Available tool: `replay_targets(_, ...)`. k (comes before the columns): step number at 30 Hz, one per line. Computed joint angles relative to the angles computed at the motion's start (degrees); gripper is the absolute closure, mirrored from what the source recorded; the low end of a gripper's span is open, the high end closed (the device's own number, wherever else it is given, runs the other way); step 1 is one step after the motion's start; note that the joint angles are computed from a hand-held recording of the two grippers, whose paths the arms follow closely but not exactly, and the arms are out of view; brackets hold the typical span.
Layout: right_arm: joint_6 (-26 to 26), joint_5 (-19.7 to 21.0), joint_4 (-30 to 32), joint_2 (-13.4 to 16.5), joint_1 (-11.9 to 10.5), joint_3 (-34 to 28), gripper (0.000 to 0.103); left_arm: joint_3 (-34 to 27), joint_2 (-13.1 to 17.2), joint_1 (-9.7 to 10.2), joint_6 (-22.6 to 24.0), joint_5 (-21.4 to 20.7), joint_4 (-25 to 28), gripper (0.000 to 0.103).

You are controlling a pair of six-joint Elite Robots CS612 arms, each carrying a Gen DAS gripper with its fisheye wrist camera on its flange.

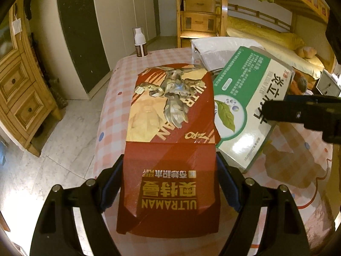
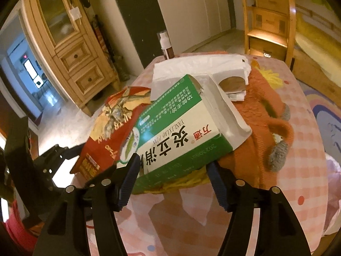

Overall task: Collect trash
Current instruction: 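Carry both boxes over the pink trash bin and open both tools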

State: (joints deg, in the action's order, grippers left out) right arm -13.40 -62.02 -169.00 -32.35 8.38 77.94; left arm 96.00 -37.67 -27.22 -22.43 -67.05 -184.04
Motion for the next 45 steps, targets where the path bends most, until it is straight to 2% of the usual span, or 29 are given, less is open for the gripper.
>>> replay_targets(3, 1.9, 1.3, -0.9, -0.3, -0.2, 0.4, 0.045, 0.1, -0.1, -0.19, -0.2, 0.5, 0.4, 0.025)
replay_targets(4, 2.6, 1.5, -1.6, -0.6, -0.3, 0.8, 0.054, 0.1, -0.2, -0.24, -0.3, 0.5, 0.4, 0.025)
replay_targets(6, 3.0, 2.0, -1.8, -0.8, -0.4, 1.0, 0.059, 0.5, -0.5, -0.36, -0.6, 0.7, 0.3, 0.025)
replay_targets(11, 0.7, 6.0, -2.9, -2.4, -0.4, 2.7, 0.075, 2.6, -2.1, -0.69, -3.5, 2.9, -0.2, 0.025)
replay_targets(14, -1.7, 7.6, -6.3, -3.7, -0.2, 4.6, 0.078, 5.0, -3.9, -1.26, -4.3, 5.7, -2.9, 0.025)
replay_targets(19, -4.1, 8.7, -12.5, -5.9, 0.0, 7.9, 0.078, 7.8, -6.8, -2.52, -5.0, 9.9, -6.5, 0.025)
replay_targets(24, -2.1, 8.7, -18.8, -7.4, -1.1, 10.4, 0.078, 8.6, -8.3, -4.17, -2.0, 10.7, -11.3, 0.025)
replay_targets(29, 3.2, 5.6, -28.1, -9.2, -3.6, 14.1, 0.078, 6.4, -8.0, -5.98, 4.2, 9.0, -15.1, 0.025)
replay_targets(32, 5.6, 2.8, -32.0, -9.9, -5.4, 16.2, 0.078, 3.8, -7.0, -7.03, 7.8, 6.6, -15.9, 0.025)
replay_targets(37, 9.1, -1.8, -35.6, -10.5, -8.5, 18.9, 0.078, -3.0, -3.5, -8.07, 12.2, 0.8, -14.0, 0.025)
replay_targets(45, 13.6, -14.7, -37.9, -9.6, -12.4, 20.6, 0.078, -15.9, 3.4, -9.68, 16.6, -8.9, -5.0, 0.025)
